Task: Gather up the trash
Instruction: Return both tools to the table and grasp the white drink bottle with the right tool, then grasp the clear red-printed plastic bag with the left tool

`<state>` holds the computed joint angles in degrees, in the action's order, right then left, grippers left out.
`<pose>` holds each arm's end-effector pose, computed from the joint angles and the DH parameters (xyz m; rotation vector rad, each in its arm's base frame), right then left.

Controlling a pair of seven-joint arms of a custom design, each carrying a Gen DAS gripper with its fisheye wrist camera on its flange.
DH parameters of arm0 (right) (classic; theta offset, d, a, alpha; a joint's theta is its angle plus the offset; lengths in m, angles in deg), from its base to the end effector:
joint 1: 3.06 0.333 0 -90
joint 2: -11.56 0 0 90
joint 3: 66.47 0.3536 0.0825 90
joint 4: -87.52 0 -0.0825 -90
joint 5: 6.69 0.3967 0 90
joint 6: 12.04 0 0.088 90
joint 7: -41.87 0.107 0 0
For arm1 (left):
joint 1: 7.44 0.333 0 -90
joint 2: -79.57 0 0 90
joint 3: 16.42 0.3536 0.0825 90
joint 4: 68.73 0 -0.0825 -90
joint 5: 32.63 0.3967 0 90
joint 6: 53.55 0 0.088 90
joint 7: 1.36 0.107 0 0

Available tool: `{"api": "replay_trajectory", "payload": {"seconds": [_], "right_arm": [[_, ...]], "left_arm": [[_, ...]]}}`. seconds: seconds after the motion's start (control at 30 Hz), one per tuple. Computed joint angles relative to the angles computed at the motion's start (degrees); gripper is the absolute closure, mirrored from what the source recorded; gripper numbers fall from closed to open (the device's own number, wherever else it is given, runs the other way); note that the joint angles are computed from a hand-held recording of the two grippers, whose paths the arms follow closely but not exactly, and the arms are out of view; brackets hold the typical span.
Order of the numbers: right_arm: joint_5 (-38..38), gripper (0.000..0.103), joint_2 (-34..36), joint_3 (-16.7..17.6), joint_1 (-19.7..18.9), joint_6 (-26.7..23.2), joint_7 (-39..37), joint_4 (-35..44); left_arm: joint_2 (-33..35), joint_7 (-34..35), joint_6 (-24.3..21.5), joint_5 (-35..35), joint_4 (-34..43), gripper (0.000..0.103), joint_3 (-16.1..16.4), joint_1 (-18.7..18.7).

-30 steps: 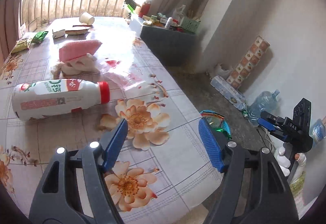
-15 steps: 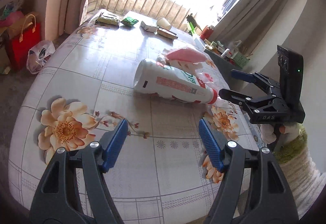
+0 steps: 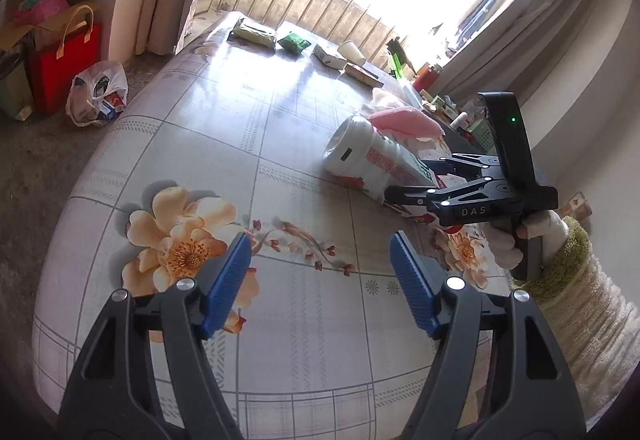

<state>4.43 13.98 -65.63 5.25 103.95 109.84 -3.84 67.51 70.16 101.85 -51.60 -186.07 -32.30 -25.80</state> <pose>0.6110 0.1094 0.6743 -2.3529 1.4067 -0.2563 0.4539 -0.3140 0.6640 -1.8994 2.0127 -1.3081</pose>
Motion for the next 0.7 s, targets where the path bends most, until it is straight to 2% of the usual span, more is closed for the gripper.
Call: {"api": "replay_trajectory", "payload": {"seconds": [0.2,0.37,0.47,0.53,0.7], "right_arm": [[3.51,0.029,-9.21,-0.93,-0.10,0.89,9.61,-10.91],[4.41,0.029,-20.13,-3.12,-0.54,5.46,20.52,-23.42],[1.05,0.030,-26.67,-3.49,-1.99,9.30,28.41,-30.26],[1.30,0.030,-30.24,-4.94,-2.78,10.99,33.71,-33.92],[-0.46,0.031,-37.02,-7.03,-4.82,14.32,44.14,-40.53]], "left_arm": [[1.28,0.48,-0.29,-0.40,1.56,0.035,-0.23,-0.59],[4.32,2.65,-1.44,-0.79,5.56,0.035,-0.38,-1.50],[7.84,2.47,-3.12,3.67,10.49,0.035,-1.40,-1.61],[10.59,3.52,-4.62,6.00,14.37,0.035,-1.81,-2.26],[18.23,6.95,-9.14,7.88,25.27,0.035,-2.59,-5.06]]}}
